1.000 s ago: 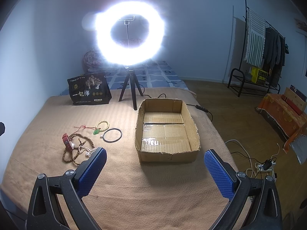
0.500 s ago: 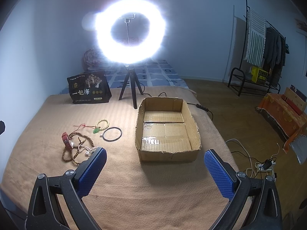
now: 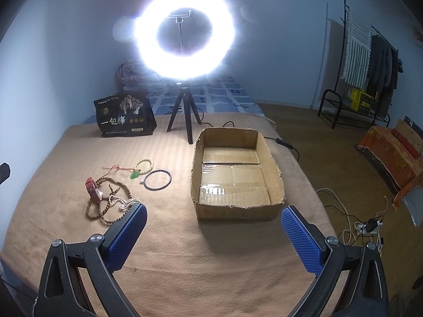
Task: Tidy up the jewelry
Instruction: 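Lower left tool to the red-strapped watch while right tool reaches the pearl necklace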
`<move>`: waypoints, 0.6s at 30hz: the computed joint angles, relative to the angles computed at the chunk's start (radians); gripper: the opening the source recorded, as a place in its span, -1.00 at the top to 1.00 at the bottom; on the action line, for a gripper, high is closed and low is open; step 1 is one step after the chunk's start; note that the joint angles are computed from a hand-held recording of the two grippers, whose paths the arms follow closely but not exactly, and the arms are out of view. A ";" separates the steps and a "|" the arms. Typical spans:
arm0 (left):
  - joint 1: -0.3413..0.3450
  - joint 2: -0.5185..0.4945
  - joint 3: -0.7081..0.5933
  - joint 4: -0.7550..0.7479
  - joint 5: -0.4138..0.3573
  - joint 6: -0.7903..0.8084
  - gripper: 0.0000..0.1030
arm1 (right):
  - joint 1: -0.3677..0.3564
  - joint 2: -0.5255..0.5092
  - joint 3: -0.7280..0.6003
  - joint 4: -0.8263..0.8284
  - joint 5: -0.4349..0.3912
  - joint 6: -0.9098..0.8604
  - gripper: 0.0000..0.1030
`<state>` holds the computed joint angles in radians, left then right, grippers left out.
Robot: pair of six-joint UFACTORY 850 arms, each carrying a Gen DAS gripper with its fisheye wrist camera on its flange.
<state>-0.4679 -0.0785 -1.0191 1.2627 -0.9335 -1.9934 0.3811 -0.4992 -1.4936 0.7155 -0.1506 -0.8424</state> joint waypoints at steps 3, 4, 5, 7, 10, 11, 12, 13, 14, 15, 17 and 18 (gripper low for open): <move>0.021 0.000 0.007 -0.006 0.032 -0.002 -1.00 | 0.004 -0.015 -0.017 -0.007 -0.019 0.002 -0.99; 0.028 0.001 0.010 -0.006 0.043 -0.002 -1.00 | 0.007 -0.020 -0.022 -0.009 -0.023 0.001 -0.99; 0.035 -0.001 0.012 -0.010 0.054 0.000 -1.00 | 0.010 -0.026 -0.029 -0.015 -0.027 0.001 -0.99; 0.048 -0.002 0.014 -0.013 0.075 0.005 -1.00 | 0.018 -0.037 -0.039 -0.036 -0.026 0.010 -0.99; 0.067 -0.002 0.021 -0.010 0.108 0.011 -1.00 | 0.027 -0.060 -0.066 -0.029 -0.048 -0.016 -0.99; 0.071 -0.003 0.022 -0.009 0.117 0.012 -1.00 | 0.028 -0.068 -0.075 -0.006 -0.062 -0.046 -0.99; 0.076 -0.004 0.023 -0.007 0.128 0.013 -1.00 | 0.030 -0.077 -0.086 0.021 -0.079 -0.081 -0.99; 0.081 -0.005 0.024 -0.005 0.139 0.015 -1.00 | 0.031 -0.084 -0.095 0.039 -0.094 -0.106 -0.99; 0.086 -0.007 0.022 -0.006 0.149 0.019 -1.00 | 0.033 -0.093 -0.104 0.050 -0.108 -0.124 -0.97; 0.090 -0.010 0.022 -0.006 0.158 0.023 -1.00 | 0.034 -0.103 -0.118 0.056 -0.128 -0.137 -0.96; 0.099 -0.015 0.018 -0.008 0.179 0.033 -0.98 | 0.036 -0.126 -0.148 0.052 -0.171 -0.138 -0.91; 0.105 -0.016 0.018 -0.012 0.195 0.040 -0.96 | 0.035 -0.143 -0.170 0.046 -0.203 -0.132 -0.89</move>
<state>-0.3625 -0.0949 -1.0015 1.2512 -0.7389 -1.9534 0.4165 -0.6418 -1.6637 0.7618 -0.3539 -0.9744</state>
